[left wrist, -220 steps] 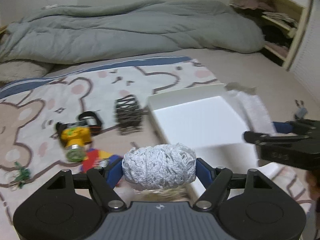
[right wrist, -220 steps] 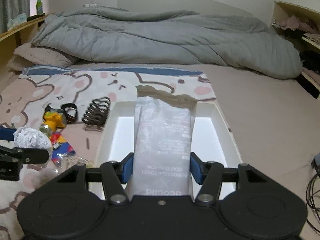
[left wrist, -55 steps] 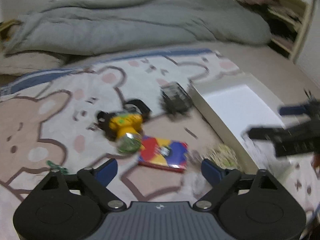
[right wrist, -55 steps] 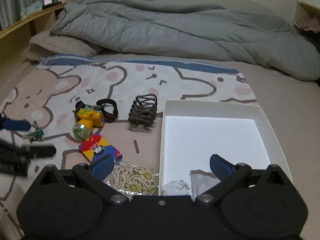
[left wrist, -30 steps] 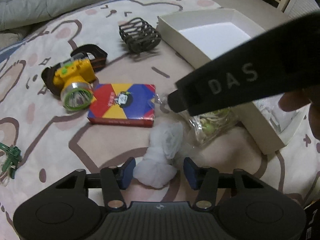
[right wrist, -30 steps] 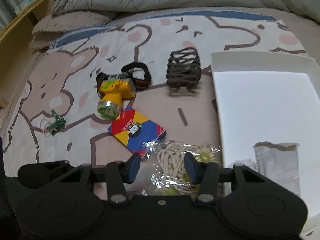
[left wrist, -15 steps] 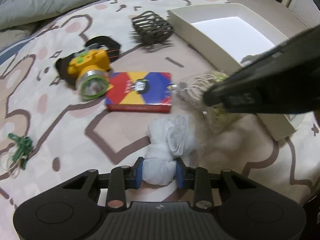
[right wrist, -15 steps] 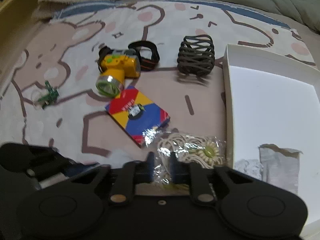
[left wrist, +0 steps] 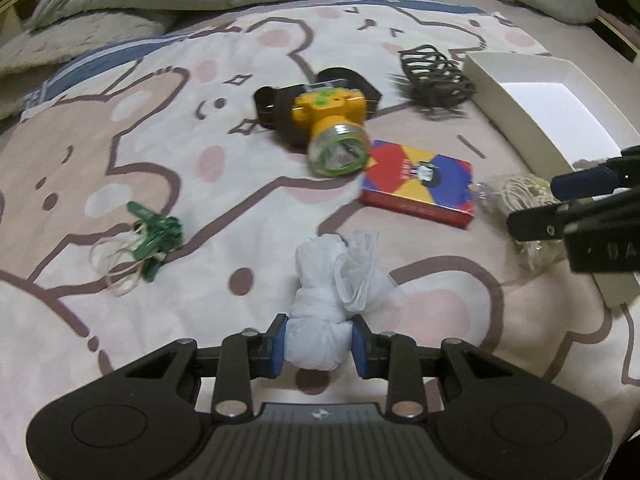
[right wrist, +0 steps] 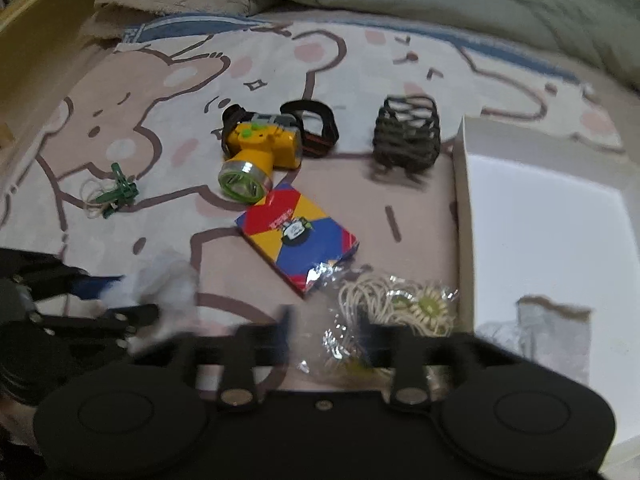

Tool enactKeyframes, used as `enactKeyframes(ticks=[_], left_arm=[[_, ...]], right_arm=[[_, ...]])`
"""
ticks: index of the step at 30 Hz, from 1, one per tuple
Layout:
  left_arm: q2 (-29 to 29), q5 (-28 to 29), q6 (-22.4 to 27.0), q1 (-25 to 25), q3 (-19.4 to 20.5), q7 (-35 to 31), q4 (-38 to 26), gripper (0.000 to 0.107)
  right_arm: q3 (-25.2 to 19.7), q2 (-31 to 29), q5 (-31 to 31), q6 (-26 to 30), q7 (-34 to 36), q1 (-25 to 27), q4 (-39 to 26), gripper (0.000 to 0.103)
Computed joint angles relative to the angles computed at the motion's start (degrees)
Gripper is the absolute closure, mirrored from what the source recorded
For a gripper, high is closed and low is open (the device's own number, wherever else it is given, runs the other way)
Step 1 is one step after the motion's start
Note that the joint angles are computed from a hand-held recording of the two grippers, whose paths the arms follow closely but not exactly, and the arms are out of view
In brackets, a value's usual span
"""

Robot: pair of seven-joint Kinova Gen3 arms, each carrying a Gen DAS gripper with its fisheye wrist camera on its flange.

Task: Organize objects
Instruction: 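Lift the bead bag with the right tool while the left tool lifts the white cloth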

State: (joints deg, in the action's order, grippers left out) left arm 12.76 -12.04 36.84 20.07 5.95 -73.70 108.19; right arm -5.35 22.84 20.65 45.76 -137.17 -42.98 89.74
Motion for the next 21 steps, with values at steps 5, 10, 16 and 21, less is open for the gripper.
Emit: enactKeyframes(ticks=[5,10,16,21], left_arm=[[-0.51,-0.02,0.03,-0.43,-0.12,0.03,0.52,0.073],[-0.87,1.23,-0.18,-1.66,0.06,-1.52,0.7,0.073],[-0.99,2.67,-0.35,-2.66,0.01,-2.68,0.55,0.073],[-1.07,3.61,-0.41,-3.14,0.02,-3.22,0.45,0.073]], right_arm=[[0.39,3.67,2.8,5.91,1.2,-2.71,-4.85,0.059],[2.72,8.58,5.09,14.1,2.73,-5.79,-10.02,0.067],[1.19,6.0,4.39,10.48,2.44,-3.93,-7.21,0.097],[-2.24,2.87,-2.81,3.38,6.35,0.02,-4.79,0.098]])
